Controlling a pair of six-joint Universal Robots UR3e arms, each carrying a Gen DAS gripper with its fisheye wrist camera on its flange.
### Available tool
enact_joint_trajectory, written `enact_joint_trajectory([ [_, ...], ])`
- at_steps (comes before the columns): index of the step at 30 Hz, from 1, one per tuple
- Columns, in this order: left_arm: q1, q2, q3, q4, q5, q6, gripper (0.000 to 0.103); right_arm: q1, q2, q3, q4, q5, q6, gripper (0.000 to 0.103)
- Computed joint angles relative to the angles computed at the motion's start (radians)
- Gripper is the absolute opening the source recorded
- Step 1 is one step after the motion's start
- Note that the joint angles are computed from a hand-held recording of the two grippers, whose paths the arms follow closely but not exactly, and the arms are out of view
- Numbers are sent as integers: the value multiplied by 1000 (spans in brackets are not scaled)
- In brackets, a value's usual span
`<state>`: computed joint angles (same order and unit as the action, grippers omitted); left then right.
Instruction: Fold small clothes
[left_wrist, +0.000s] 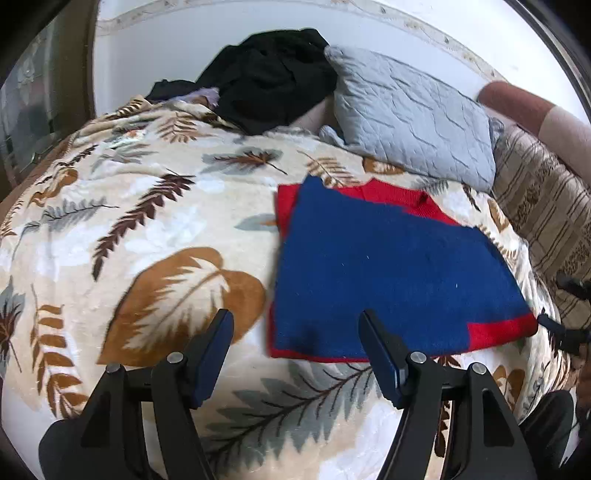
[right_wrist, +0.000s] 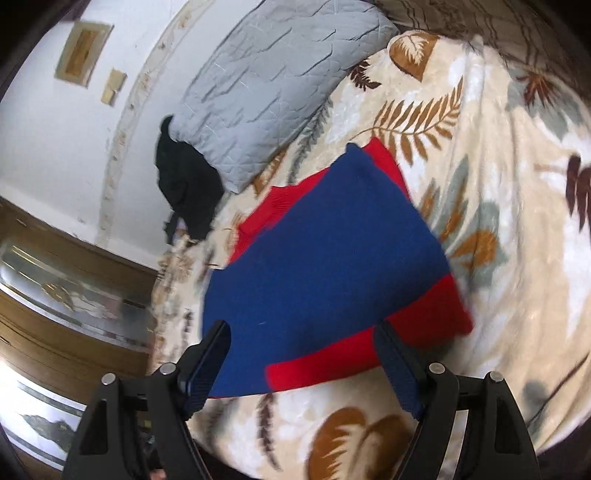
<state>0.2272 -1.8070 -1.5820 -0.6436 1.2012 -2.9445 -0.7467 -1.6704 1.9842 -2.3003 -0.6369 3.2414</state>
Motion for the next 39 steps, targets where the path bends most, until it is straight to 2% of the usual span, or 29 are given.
enact_joint_trajectory([
  [3, 11, 13, 1, -9, 6, -18, 71, -8, -51, 94, -32, 71, 20, 83],
  [7, 1, 25, 4, -9, 31, -7, 71, 22, -59, 230, -156, 131, 94, 83],
  [10, -26, 13, 29, -16, 66, -13, 71, 54, 7, 292, -291, 123, 162, 83],
  [14, -88, -51, 113, -20, 118, -43, 71, 44, 119, 310, -447, 90, 285, 83],
  [22, -229, -252, 351, -76, 195, -76, 71, 30, 260, 168, -521, 51, 333, 82],
  [23, -239, -269, 373, -92, 204, -82, 71, 45, 264, 136, -511, 22, 311, 78],
  [25, -247, -297, 407, -128, 199, -95, 71, 76, 258, 89, -471, -62, 258, 42],
  [26, -251, -307, 418, -139, 203, -100, 71, 87, 261, 62, -426, -101, 241, 11],
  [28, -257, -312, 423, -142, 207, -99, 71, 87, 265, 48, -381, -133, 218, 11],
  [32, -258, -307, 410, -88, 205, -92, 71, 121, 164, 78, -427, -262, 201, 11],
  [34, -262, -336, 444, -101, 209, -95, 71, 120, 168, 74, -388, -292, 175, 16],
  [35, -265, -364, 478, -126, 211, -99, 71, 102, 180, 73, -337, -274, 149, 26],
  [37, -269, -403, 519, -149, 220, -103, 71, 40, 139, 129, -326, -193, 120, 33],
  [39, -271, -427, 538, -157, 221, -104, 71, -18, 51, 142, -229, -152, 52, 74],
])
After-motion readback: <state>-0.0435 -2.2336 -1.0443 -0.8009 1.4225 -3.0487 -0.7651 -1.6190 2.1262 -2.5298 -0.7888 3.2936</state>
